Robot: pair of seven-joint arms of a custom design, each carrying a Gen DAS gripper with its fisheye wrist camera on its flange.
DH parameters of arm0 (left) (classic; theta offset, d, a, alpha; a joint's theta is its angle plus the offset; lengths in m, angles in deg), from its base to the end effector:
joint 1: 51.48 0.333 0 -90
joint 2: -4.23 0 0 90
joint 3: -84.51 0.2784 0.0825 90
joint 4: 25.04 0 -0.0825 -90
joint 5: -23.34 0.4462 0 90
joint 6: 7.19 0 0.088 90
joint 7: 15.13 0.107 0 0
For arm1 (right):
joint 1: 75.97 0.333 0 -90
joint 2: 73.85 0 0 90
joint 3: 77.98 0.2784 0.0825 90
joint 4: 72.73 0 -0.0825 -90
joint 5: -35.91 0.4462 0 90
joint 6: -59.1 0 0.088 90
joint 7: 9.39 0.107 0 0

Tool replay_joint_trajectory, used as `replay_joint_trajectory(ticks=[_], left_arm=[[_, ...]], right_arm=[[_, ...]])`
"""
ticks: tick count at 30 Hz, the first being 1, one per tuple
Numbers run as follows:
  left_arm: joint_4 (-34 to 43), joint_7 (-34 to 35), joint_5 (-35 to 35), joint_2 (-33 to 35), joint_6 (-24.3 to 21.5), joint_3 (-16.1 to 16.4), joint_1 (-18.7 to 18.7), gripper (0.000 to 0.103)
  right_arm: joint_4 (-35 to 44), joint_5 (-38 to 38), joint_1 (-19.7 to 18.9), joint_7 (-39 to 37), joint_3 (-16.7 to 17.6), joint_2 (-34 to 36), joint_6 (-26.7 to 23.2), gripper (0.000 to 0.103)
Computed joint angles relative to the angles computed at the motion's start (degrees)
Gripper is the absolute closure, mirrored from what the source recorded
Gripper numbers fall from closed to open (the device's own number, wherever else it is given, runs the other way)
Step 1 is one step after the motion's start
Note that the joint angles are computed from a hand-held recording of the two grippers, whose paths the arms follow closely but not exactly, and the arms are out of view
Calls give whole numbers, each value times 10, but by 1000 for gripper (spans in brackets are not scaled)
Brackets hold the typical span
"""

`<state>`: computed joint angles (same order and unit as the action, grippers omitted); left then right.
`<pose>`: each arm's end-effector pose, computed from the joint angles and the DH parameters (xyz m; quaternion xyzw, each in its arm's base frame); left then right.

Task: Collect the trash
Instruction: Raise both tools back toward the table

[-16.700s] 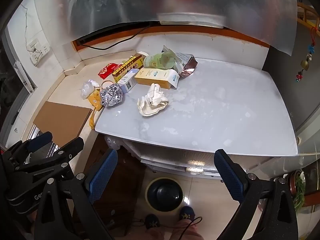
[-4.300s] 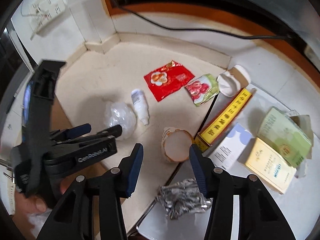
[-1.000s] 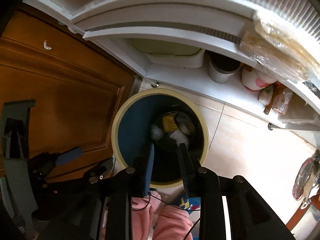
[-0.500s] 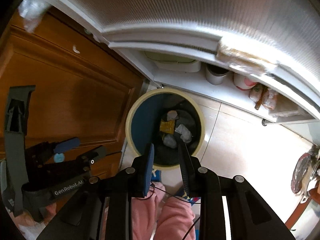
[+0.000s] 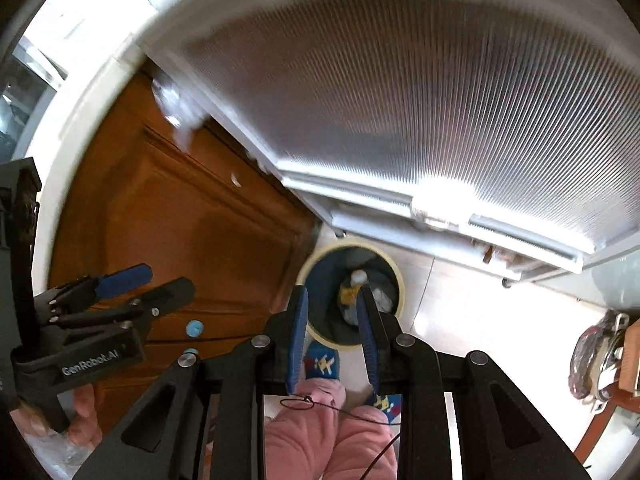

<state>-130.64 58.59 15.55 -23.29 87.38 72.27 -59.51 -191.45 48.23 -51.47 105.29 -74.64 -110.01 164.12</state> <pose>0.4398 -0.2040 0.7065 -0.6760 0.7236 -0.1315 0.0464 0.3926 0.2345 0.6814 -0.7032 0.6782 0.0222 0.2122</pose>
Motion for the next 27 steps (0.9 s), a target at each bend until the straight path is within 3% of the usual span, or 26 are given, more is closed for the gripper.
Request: replay_joint_trajectory(ticks=[9, 20, 27], left_arm=[[177, -18, 30, 44, -37, -11, 6, 37], [330, -43, 83, 88, -69, -22, 12, 35], [478, -54, 119, 181, -110, -24, 10, 35]], right_arm=[[147, -6, -3, -17, 2, 24, -44, 78], [332, -23, -19, -55, 5, 94, -67, 76], [438, -36, -38, -76, 8, 160, -60, 69]])
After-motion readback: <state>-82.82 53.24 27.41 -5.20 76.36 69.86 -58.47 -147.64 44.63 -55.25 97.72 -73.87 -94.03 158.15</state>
